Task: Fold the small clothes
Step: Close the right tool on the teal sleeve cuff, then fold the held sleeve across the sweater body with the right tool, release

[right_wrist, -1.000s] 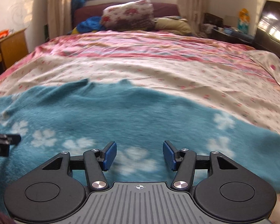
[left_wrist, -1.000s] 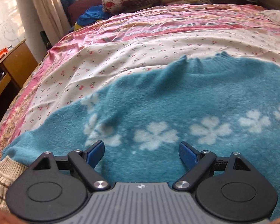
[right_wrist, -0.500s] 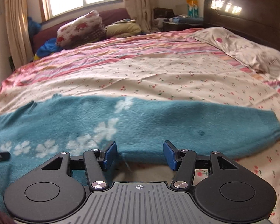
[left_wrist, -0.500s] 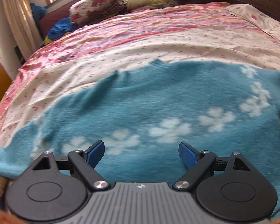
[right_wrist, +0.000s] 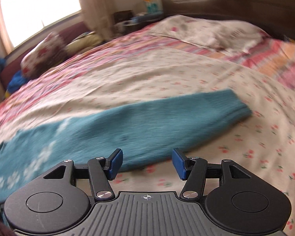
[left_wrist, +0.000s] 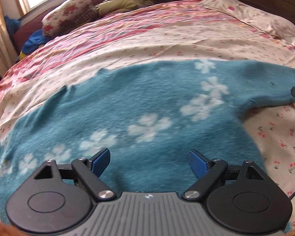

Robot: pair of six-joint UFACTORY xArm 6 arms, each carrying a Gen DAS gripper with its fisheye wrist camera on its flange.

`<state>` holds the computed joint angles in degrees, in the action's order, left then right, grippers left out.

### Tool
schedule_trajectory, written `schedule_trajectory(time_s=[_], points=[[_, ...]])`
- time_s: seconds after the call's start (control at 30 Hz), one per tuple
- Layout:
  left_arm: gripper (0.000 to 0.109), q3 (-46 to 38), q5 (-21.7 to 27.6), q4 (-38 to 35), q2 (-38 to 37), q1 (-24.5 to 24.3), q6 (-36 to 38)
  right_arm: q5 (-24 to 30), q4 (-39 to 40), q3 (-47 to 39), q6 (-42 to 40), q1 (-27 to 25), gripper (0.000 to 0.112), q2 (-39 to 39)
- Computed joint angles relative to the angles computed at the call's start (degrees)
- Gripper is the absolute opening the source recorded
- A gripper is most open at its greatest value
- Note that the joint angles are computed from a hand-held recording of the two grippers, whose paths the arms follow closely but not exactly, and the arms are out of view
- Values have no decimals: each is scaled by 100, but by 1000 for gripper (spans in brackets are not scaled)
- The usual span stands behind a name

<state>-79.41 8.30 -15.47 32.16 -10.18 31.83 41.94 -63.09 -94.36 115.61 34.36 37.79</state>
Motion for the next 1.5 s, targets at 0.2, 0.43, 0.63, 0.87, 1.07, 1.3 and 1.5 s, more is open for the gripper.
schedule_trajectory(time_s=[0.2, 0.43, 0.63, 0.87, 1.07, 1.3, 1.5], points=[[92, 150, -195, -60, -19, -117, 34, -804, -828, 892, 2015, -455, 56, -370], [92, 185, -255, -91, 11, -130, -275, -814, -1976, 943, 3641, -685, 60, -315], [92, 268, -409, -310, 4, -163, -159, -801, -2743, 857, 4323, -743, 54, -255], [92, 294, -426, -474, -16, -175, -68, -1005, -3364, 881, 4974, -897, 36, -327], [92, 292, -399, -260, -26, -166, -266, -1159, -3107, 656, 4614, -979, 39, -182], [92, 293, -394, -222, -25, -168, -262, -1310, -2479, 887, 4544, -1130, 41, -281], [92, 293, -373, -186, -44, -177, -365, -1393, -2506, 954, 4671, -1155, 16, -356]])
